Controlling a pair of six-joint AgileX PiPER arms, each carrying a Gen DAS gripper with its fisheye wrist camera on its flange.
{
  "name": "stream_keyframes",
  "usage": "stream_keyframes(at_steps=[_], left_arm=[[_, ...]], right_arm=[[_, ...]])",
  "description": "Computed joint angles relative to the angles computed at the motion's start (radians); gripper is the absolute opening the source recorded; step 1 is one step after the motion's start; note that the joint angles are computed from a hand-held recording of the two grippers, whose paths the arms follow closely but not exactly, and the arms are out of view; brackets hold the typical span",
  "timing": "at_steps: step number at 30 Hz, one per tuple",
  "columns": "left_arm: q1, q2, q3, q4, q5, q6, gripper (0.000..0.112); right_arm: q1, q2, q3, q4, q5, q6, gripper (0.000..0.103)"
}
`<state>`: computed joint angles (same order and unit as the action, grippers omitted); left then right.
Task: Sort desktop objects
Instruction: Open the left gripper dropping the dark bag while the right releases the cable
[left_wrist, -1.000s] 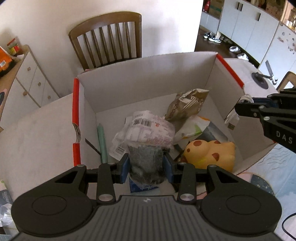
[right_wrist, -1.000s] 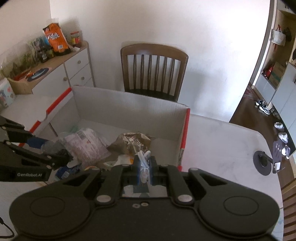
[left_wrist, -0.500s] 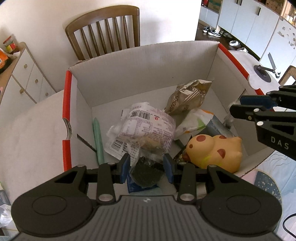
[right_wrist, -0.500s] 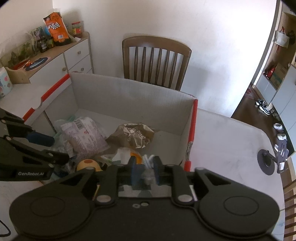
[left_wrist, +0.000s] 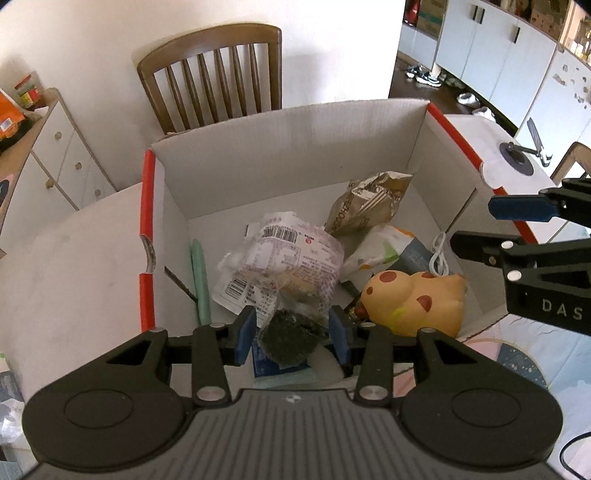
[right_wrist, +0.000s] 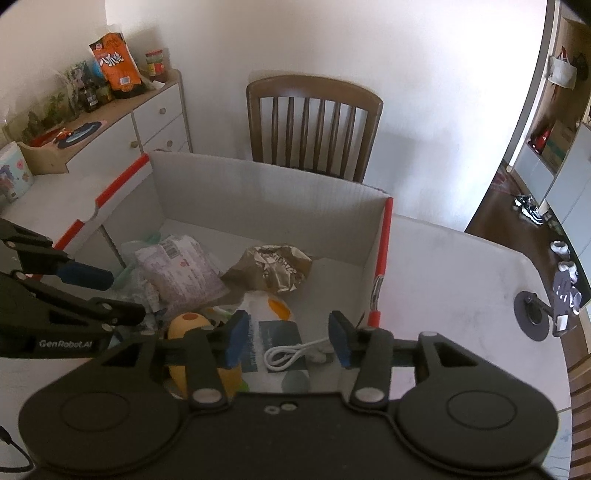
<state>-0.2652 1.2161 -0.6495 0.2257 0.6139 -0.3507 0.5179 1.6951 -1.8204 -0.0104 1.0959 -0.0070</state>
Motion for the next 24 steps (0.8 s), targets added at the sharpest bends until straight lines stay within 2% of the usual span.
stream_keyframes(at_steps=[3,5,7,12,19,24], left_arm=[[0.002,-0.039,0.002,-0.026,0.015,0.012,0.044],[0.002,-0.066,0.005,-0.039,0.023,0.015,0.054],[0.002,-0.099,0.01,-0.054,0.031,0.02,0.056],[0.001,-0.177,0.023,-0.088,0.059,0.034,0.057],[-0.047,-0.262,0.037,-0.014,0.116,-0.073,0.058],[-0.065,-0.327,0.044,-0.003,0.16,-0.101,0.058]], right_arm=[[0.006,-0.016,0.0,-0.004,0.007,-0.001,0.05],[0.009,-0.027,-0.002,-0.006,0.012,-0.001,0.051],[0.015,-0.036,-0.003,-0.012,0.017,0.003,0.052],[0.024,-0.067,0.005,-0.019,0.024,0.015,0.057],[0.048,-0.12,0.027,-0.031,0.031,0.025,0.065],[0.064,-0.158,0.05,-0.042,0.031,0.037,0.065]])
